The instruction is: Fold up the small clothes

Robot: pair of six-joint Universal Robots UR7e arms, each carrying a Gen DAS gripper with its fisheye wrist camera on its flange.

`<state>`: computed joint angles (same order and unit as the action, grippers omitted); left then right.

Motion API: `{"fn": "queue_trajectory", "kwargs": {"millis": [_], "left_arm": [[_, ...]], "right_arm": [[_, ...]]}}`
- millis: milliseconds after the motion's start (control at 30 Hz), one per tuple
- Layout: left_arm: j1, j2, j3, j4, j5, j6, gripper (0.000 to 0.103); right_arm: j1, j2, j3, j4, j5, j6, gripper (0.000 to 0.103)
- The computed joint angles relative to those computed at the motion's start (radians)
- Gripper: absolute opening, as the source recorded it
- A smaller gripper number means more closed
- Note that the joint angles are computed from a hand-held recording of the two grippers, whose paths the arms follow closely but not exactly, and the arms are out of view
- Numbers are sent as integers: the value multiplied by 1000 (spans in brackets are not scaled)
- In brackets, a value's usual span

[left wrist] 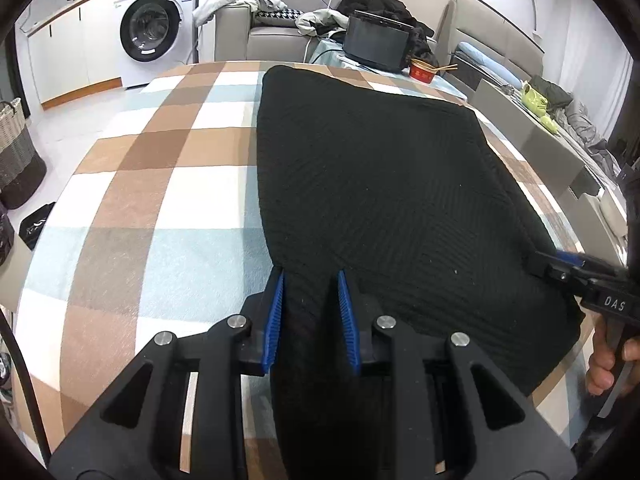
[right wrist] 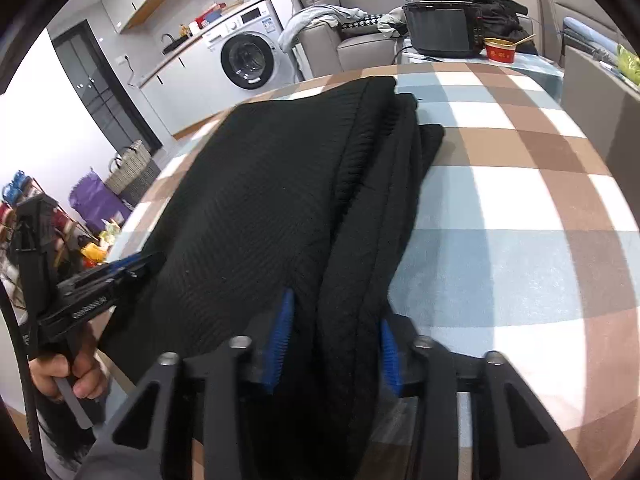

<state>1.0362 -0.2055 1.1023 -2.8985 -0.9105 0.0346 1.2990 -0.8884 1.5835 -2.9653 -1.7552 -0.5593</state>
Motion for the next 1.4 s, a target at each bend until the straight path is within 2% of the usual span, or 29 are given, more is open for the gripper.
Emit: {"fn": "queue_trajectory", "kwargs": {"millis": [67,100,167,200,267,333,467,533,600,767,933,1067,1400], "left_arm": [[-8,-16,41,-36,6,7,33],[-14,-24,64,-62,10,19,36],[-27,-38,112,-124,21,49,55],[-36,-44,140,-165,31,68,60],[-49,-58,193,-252,34,113,76],[-60,-68,239,-345,24,157,87],[-76,-79,303,-492,14,204,100],[-85,-72,321,-582,28,238,102],[-93,-59,321,-643,51,268,102],[-91,-67,340,-694,25,260,102],[-91,-62,345,-726,12,284,102],[-90,-62,347,-726,-9,291,102],[-100,-43,332,-735,13,334,102]], "right_arm": [[5,-9,27,-61,-23,-14,71],[4,-13,36,-85,-22,-24,73],[0,-30,57,-102,-8,-37,84],[-4,-43,71,-105,14,-42,88],[-11,-66,96,-118,48,-52,103],[-22,-88,136,-167,106,-102,103],[-36,-115,206,-273,180,-167,103],[-41,-121,222,-285,234,-194,103],[-59,-139,244,-261,327,-249,103],[-51,-132,302,-414,350,-300,103],[-65,-137,319,-445,417,-286,103],[-70,-128,317,-473,421,-294,103],[-72,-107,328,-547,418,-327,103]]}}
